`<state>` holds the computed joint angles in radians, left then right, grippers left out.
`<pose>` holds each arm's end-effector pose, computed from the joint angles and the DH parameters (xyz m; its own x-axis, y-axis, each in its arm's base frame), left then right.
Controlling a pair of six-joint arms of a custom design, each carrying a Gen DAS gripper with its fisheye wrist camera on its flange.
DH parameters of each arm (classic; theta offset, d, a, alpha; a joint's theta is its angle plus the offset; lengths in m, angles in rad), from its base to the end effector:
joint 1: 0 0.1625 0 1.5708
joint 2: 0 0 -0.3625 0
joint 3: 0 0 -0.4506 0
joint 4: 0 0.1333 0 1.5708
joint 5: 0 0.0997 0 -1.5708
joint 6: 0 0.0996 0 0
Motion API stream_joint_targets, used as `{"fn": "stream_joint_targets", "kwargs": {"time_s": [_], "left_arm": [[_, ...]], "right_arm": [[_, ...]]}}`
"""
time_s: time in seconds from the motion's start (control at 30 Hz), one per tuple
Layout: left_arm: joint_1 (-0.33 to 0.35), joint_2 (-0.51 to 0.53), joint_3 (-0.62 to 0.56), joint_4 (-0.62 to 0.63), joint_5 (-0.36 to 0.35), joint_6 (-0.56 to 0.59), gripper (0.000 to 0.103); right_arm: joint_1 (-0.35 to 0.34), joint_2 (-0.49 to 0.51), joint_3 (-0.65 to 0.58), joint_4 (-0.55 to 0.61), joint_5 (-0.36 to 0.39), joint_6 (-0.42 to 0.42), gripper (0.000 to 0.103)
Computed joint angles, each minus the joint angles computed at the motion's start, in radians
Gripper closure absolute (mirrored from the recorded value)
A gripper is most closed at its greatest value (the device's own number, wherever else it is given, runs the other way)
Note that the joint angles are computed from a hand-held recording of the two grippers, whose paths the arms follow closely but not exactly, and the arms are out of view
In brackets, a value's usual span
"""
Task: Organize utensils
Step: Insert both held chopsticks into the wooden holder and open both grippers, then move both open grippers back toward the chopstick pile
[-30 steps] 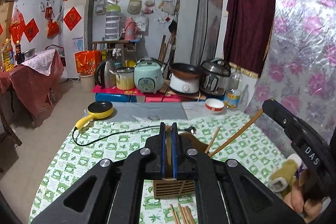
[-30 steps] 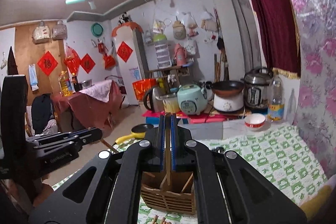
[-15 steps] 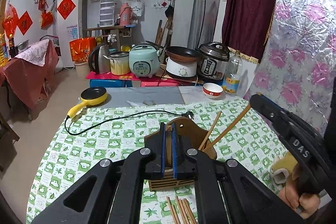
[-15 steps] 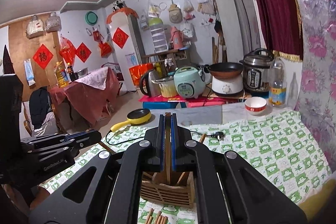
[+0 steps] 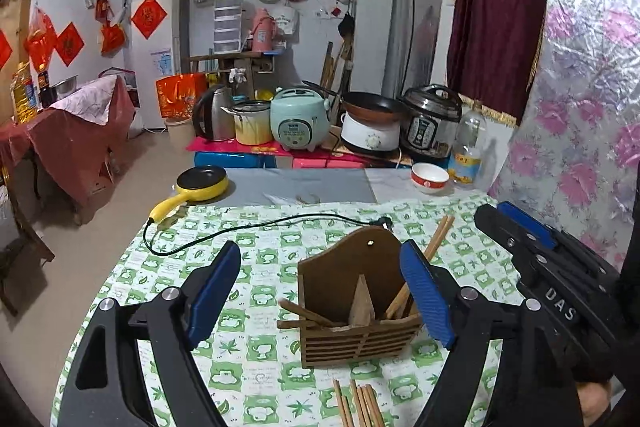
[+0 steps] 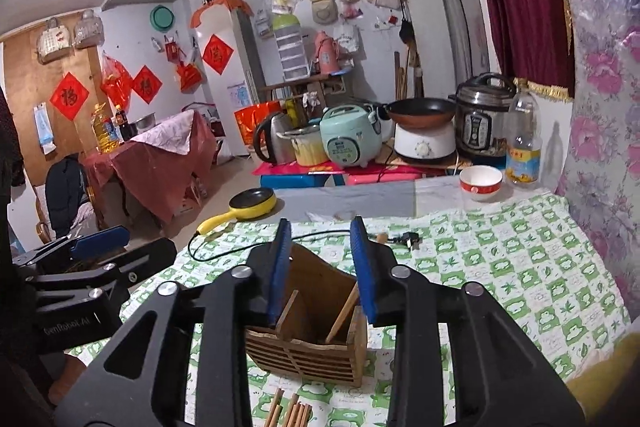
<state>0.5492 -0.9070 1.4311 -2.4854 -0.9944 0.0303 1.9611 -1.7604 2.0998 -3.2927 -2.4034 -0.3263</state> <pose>-0.5311 -0.5449 0.1833 -0.5904 0.6212 -0.5153 0.8070 0.4641 -0.3652 0.2230 -0.3852 0.4539 -0.8285 0.3385 0.4460 -0.3556 0.2973 -0.8861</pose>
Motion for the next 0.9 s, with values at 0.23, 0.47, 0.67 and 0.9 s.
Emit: {"fn": "stream_joint_targets", "kwargs": {"time_s": [0.23, 0.47, 0.67, 0.9], "left_arm": [[-0.002, 0.003, -0.007, 0.011, 0.016, -0.023, 0.009], [0.003, 0.003, -0.014, 0.017, 0.029, -0.057, 0.006], [0.008, 0.000, -0.021, 0.026, 0.027, -0.083, 0.006], [0.003, -0.010, -0.010, -0.011, 0.068, -0.068, 0.006]], "right_arm": [[0.036, 0.043, -0.012, -0.124, -0.051, -0.084, 0.038], [0.055, 0.056, -0.014, -0.213, -0.063, -0.131, 0.013], [0.068, 0.059, -0.016, -0.254, -0.065, -0.151, 0.011], [0.069, 0.057, -0.018, -0.253, -0.072, -0.157, 0.011]]}}
